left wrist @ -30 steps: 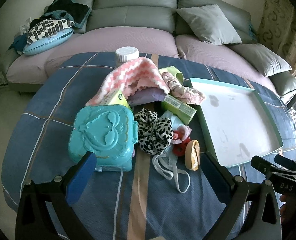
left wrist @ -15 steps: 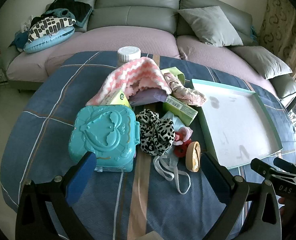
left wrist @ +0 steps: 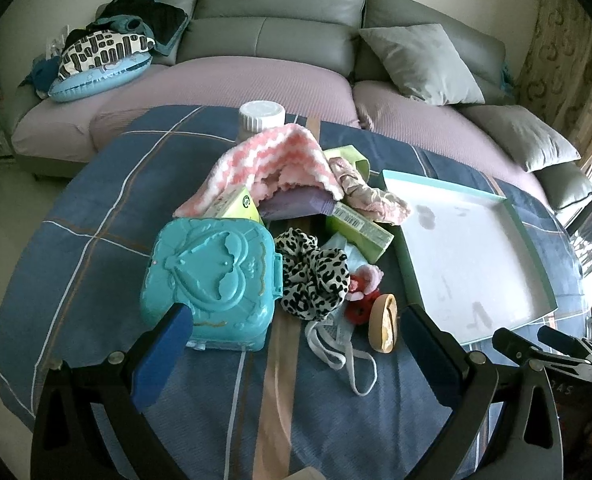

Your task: Organize soft objects

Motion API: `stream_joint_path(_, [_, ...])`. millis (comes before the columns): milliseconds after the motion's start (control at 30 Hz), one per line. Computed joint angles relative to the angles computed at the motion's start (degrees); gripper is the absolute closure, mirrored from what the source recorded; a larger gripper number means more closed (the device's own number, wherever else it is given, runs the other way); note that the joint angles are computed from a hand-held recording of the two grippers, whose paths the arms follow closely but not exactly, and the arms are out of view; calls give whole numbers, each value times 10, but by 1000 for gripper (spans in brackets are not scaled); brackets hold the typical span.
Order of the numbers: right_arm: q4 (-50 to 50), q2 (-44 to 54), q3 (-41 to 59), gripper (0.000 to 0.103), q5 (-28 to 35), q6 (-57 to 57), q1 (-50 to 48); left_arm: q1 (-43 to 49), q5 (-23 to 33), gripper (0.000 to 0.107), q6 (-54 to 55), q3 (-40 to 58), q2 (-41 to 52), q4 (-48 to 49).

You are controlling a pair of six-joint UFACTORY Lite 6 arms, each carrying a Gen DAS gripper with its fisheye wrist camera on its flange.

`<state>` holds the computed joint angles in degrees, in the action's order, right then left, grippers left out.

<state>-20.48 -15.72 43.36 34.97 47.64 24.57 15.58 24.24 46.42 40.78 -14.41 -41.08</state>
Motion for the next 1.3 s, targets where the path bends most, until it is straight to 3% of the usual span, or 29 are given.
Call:
stream_joint_path(433, [3, -10, -4, 0, -4, -10, -2, 10, 20, 4, 14, 8, -6, -11])
stream_joint_path(900, [13, -7, 20, 0, -1, -36, 1, 43, 92, 4, 78, 57, 9, -64])
stream_joint_path(1067, [23, 26, 75, 0, -11, -75, -3, 61, 128, 4, 72, 149, 58, -61])
stream_joint_path(1200, [40, 78, 139, 0, -27, -112, -3, 34, 89, 4, -58, 272, 145, 78])
stream_joint_path(1300, [49, 126, 192, 0, -41, -135, 1, 31, 107, 4, -116, 367, 223, 150])
